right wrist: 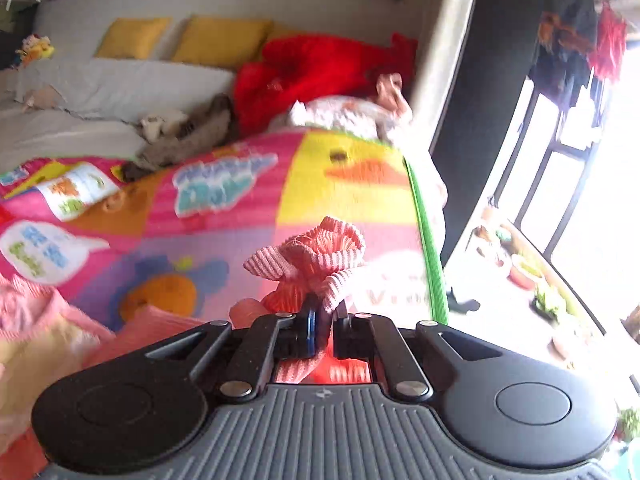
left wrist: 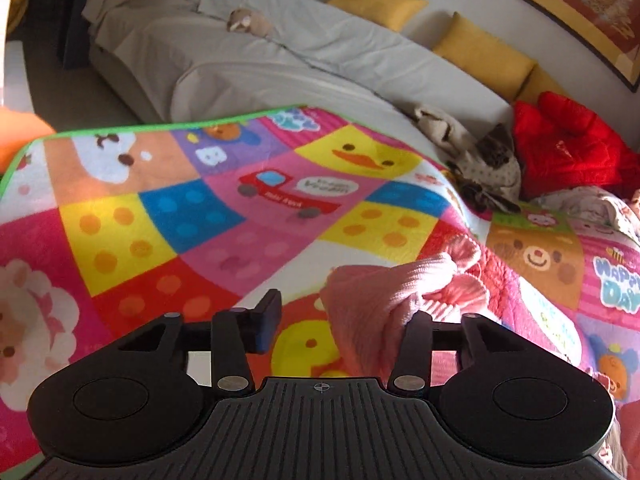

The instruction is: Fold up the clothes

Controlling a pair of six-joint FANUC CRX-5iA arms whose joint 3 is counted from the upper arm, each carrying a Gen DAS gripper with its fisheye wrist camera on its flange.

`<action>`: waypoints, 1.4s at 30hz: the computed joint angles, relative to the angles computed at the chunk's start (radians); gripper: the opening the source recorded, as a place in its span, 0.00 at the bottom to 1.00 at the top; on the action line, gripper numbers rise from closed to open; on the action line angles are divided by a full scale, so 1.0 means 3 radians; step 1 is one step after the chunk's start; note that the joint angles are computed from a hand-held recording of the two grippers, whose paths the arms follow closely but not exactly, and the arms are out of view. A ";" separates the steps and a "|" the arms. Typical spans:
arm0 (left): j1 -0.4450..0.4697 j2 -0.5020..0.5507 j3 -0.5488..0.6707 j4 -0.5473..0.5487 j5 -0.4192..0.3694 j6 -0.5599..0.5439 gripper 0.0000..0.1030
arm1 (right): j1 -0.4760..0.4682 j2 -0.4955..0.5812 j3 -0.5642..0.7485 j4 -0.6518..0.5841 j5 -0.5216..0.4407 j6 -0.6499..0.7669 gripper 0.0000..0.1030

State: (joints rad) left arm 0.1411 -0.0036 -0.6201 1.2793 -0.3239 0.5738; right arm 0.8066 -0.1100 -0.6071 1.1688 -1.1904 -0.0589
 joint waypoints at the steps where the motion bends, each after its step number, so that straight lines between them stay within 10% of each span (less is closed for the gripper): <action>1: 0.0086 -0.0041 -0.0003 -0.0195 -0.0083 0.0120 0.72 | 0.0060 -0.0068 -0.0098 -0.0033 -0.0045 -0.0051 0.19; 3: 0.0200 -0.0166 -0.0055 -0.0392 -0.0162 0.0181 0.78 | 0.0239 -0.0227 -0.0267 -0.0023 -0.0172 -0.0133 0.41; 8: 0.0474 -0.0546 -0.0201 -0.0819 -0.0425 0.0335 0.84 | 0.0978 -0.0829 -0.0595 -0.0165 -0.0188 -0.0184 0.56; 18: 0.0526 -0.1754 -0.0859 -0.0603 -0.1723 -0.1268 0.93 | 0.2114 -0.1353 -0.0833 -0.0552 0.0602 -0.0155 0.67; 22: 0.0418 -0.2100 -0.0980 -0.0741 -0.2295 -0.1667 0.93 | 0.2003 -0.1142 -0.0845 -0.0532 0.0817 -0.0551 0.66; 25: 0.0257 -0.2362 -0.1065 -0.0901 -0.2458 -0.1930 0.94 | 0.1797 -0.1136 -0.0777 -0.0601 0.1011 -0.0806 0.26; 27: 0.0087 -0.2520 -0.1159 -0.0928 -0.2388 -0.2100 0.94 | 0.1714 -0.1244 -0.0813 -0.0348 0.1061 -0.1121 0.09; 33: -0.0887 -0.2570 -0.1398 -0.0930 -0.1156 -0.2322 0.94 | 0.1658 -0.1442 -0.0785 0.0260 0.0844 -0.1456 0.07; 34: -0.1017 -0.2491 -0.1390 -0.0930 -0.0938 -0.2324 0.82 | 0.1702 -0.1445 -0.0770 0.0247 0.0760 -0.1421 0.07; 36: -0.0996 -0.2280 -0.1234 -0.1054 -0.0910 -0.2171 0.32 | 0.1806 -0.1445 -0.0751 0.0178 0.0577 -0.1342 0.07; 37: -0.0901 -0.2179 -0.1126 -0.1102 -0.1028 -0.2033 0.25 | 0.1884 -0.1453 -0.0749 0.0119 0.0453 -0.1317 0.07; 42: -0.0433 -0.2043 -0.0915 -0.0896 -0.1408 -0.1895 0.40 | 0.2314 -0.1448 -0.0734 -0.0236 -0.0271 -0.1237 0.07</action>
State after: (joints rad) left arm 0.0112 -0.6166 -0.8945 1.0106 -0.7464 0.0054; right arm 1.5007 -0.5445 -0.8274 1.0981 -1.2717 -0.4301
